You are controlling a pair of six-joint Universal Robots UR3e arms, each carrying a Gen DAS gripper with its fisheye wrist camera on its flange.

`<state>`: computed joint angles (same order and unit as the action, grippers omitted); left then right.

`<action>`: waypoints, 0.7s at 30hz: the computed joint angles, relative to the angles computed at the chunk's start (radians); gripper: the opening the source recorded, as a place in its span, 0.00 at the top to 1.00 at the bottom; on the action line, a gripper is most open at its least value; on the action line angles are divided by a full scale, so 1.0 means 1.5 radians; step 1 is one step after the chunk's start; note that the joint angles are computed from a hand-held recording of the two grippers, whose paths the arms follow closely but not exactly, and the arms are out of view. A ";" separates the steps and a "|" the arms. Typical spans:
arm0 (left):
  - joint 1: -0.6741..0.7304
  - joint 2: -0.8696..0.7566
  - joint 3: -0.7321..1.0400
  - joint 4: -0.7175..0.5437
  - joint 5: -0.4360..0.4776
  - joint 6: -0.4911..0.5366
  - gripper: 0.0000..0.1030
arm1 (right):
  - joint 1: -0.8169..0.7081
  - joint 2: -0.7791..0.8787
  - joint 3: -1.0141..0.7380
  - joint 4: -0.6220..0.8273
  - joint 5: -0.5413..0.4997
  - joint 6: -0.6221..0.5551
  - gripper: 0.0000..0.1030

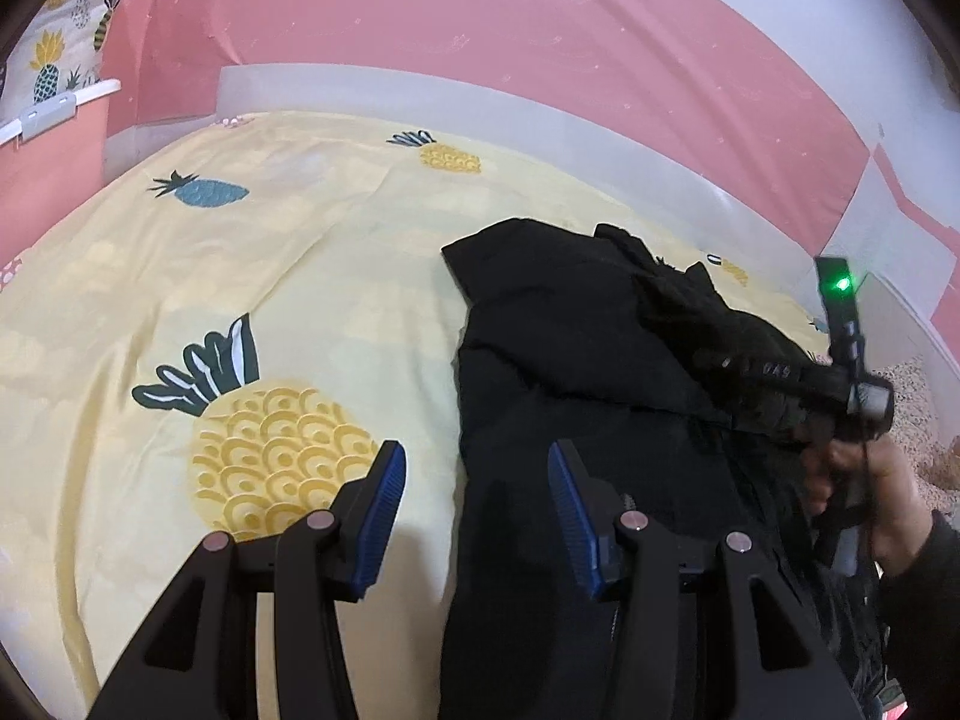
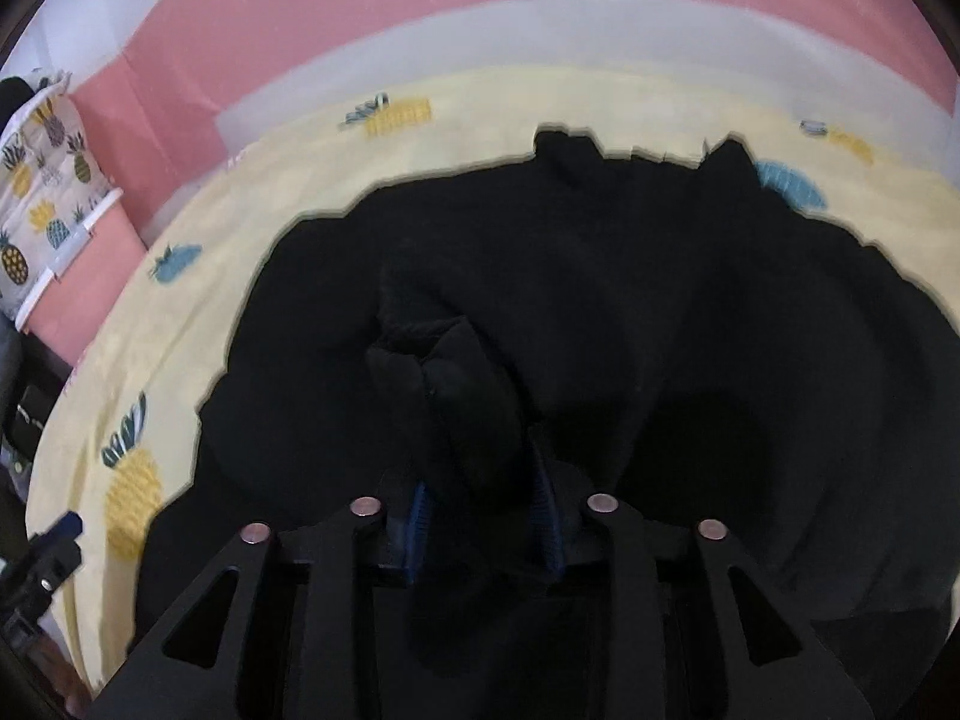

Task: Fold large clothes
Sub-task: 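Fold the held sleeve across the coat body with the right tool, release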

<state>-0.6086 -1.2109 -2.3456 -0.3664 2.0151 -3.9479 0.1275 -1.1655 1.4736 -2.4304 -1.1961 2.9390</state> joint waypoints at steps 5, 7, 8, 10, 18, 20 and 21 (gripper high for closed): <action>-0.001 -0.021 0.020 0.005 -0.005 0.012 0.50 | -0.048 -0.056 0.016 0.054 0.114 -0.035 0.38; -0.012 -0.040 0.049 0.001 0.004 0.021 0.49 | -0.084 -0.113 0.065 0.043 0.165 -0.053 0.38; -0.017 -0.051 0.066 -0.002 0.007 0.026 0.47 | -0.112 -0.149 0.093 0.039 0.189 -0.066 0.38; -0.027 -0.077 0.106 -0.006 0.012 0.040 0.45 | -0.172 -0.208 0.134 0.050 0.221 -0.089 0.38; -0.044 -0.283 0.369 -0.025 -0.010 0.144 0.45 | -0.413 -0.284 0.213 0.082 0.210 -0.154 0.60; -0.039 -0.349 0.450 -0.032 -0.031 0.165 0.45 | -0.437 -0.271 0.221 0.068 0.196 -0.163 0.65; -0.036 -0.385 0.493 -0.036 -0.043 0.174 0.45 | -0.445 -0.262 0.224 0.061 0.190 -0.169 0.68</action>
<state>-0.6621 -1.7881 -1.6064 -0.4206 1.9499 -3.6866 -0.5406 -1.5581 1.8092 -2.3388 -0.9107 2.6861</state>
